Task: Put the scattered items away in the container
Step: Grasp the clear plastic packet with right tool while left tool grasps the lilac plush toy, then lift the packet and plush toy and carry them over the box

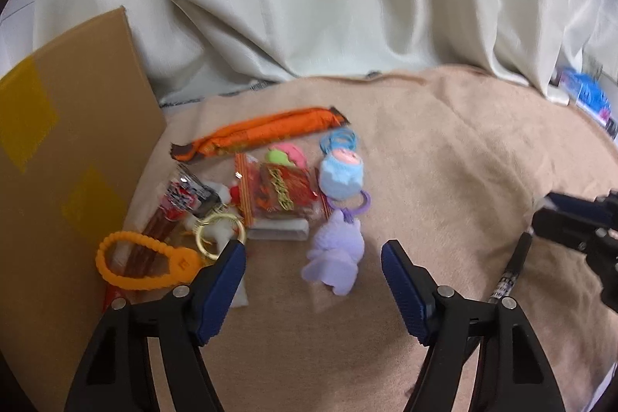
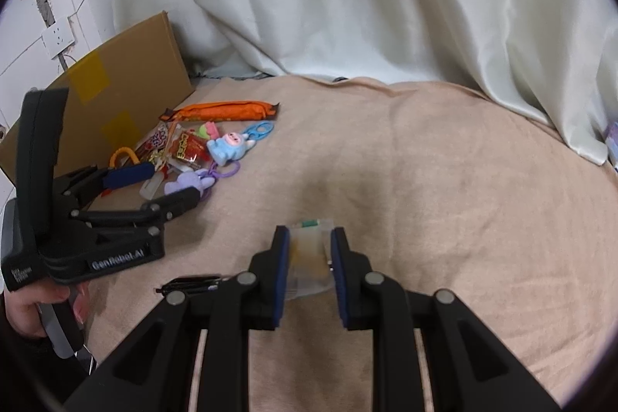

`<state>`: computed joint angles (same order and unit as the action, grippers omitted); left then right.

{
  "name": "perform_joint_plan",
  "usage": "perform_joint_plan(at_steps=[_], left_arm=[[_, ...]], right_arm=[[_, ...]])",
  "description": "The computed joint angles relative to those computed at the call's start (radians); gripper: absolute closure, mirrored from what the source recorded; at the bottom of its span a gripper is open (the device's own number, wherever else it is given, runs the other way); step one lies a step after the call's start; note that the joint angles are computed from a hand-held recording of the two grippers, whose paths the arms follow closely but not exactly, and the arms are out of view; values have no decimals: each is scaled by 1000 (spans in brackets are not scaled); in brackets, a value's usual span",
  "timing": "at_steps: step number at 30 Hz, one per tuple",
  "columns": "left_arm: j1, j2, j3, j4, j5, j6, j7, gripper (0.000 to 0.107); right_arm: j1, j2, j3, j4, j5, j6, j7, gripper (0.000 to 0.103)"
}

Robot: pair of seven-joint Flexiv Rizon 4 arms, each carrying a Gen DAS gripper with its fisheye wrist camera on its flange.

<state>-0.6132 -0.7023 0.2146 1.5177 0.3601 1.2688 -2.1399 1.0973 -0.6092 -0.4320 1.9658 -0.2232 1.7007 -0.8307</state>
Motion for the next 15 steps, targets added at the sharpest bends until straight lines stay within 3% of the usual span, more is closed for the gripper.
perform_joint_plan(at_steps=[3,5,6,7,15], left_arm=[[20,-11,-30,0,-23,1,27,36],[34,-10,-47,6,-36,17,47,54],[33,-11,-45,8,-40,25,48,71],[30,-12,-42,7,-44,28,51,74],[43,-3,-63,37,-104,63,118,75]], right_arm=[[-11,2,12,2,-1,3,-8,78],[-8,2,9,6,2,3,-8,78],[-17,5,20,6,1,-1,-10,78],[-18,6,20,7,1,-1,-9,78],[-21,5,22,6,-4,1,-7,78]])
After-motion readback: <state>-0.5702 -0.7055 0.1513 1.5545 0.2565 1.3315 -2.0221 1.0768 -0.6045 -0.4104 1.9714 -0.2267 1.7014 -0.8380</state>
